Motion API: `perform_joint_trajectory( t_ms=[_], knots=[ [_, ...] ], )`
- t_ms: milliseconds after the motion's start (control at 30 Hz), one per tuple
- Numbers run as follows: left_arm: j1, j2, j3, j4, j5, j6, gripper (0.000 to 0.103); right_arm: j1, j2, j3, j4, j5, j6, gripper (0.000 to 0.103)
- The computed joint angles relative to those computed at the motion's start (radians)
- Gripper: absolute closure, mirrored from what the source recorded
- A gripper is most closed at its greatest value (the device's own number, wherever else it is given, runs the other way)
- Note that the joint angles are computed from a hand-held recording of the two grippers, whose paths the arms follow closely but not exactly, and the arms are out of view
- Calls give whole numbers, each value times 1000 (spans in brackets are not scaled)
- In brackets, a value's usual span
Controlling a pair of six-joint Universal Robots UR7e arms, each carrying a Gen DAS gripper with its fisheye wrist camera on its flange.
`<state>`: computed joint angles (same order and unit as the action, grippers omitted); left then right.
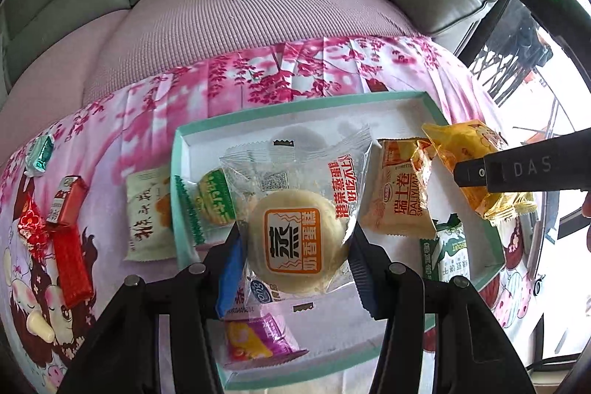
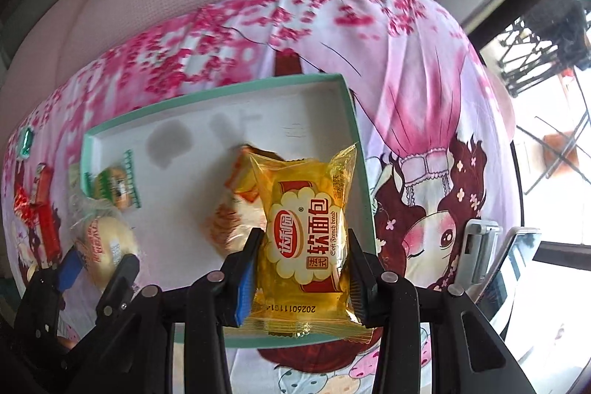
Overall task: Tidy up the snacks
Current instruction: 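Lift and carry the bun and yellow bread bag over the teal-rimmed tray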
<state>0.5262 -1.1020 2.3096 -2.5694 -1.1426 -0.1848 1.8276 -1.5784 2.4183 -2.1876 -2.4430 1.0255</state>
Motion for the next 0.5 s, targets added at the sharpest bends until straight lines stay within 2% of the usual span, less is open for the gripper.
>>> perform_joint_trajectory(
  t_ms=[167, 367, 500],
  knots=[
    [-1, 30, -7, -19, 11, 4, 49, -39, 5, 23, -63, 6, -51, 59],
    [9, 46, -18, -20, 4, 2, 48, -57, 14, 20, -53, 3, -55, 58],
    [18, 38, -25, 4, -15, -16, 47, -49, 30, 11, -46, 5, -45, 51]
  ],
)
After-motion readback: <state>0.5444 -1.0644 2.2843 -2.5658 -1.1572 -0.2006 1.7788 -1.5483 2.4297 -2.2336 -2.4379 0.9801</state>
